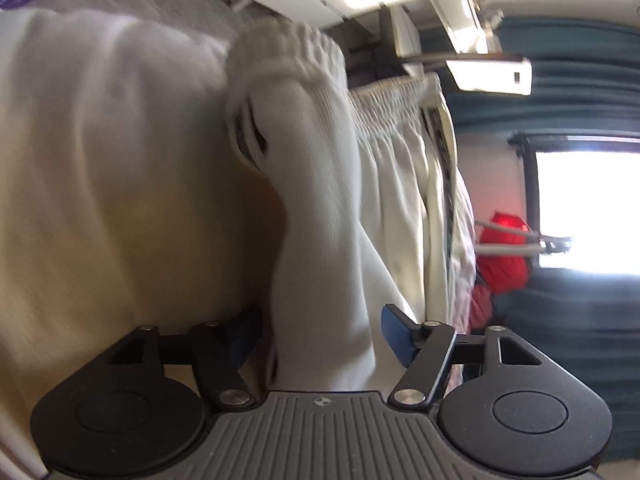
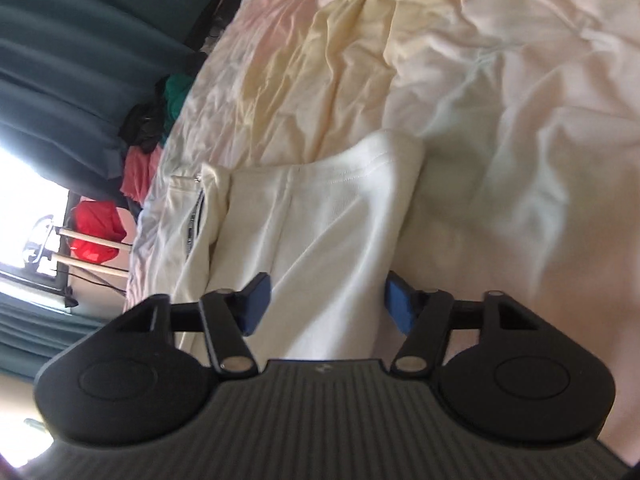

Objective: Fold clothes

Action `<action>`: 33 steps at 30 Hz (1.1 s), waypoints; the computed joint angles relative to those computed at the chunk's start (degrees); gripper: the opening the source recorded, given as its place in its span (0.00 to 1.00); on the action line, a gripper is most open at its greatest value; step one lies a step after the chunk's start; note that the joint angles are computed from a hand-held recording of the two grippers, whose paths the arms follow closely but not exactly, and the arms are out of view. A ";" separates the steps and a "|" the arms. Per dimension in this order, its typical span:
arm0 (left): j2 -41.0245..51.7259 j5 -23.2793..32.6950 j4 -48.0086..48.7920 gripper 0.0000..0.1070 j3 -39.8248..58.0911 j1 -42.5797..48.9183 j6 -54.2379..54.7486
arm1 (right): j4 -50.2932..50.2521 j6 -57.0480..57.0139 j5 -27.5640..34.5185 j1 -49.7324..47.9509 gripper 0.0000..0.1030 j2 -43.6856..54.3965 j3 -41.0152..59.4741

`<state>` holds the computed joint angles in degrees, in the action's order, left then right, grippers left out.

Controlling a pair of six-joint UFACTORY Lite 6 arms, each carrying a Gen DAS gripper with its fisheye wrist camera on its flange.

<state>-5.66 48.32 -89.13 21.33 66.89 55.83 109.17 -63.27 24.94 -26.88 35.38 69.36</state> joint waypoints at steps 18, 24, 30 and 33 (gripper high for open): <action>3.40 6.94 1.65 0.37 0.57 6.48 2.52 | 36.38 -41.52 -1.01 3.14 0.06 -9.97 -7.87; -3.24 6.41 2.50 0.10 -0.16 7.21 1.14 | 36.15 -41.15 -2.85 3.00 0.06 -11.17 -8.11; -11.63 9.37 3.22 0.09 6.90 4.69 -5.42 | 36.04 -42.24 -6.06 5.05 0.06 -13.72 -3.85; -8.79 4.08 2.18 0.09 17.08 -4.14 -10.41 | 34.04 -40.18 -11.28 8.12 0.06 -9.51 7.06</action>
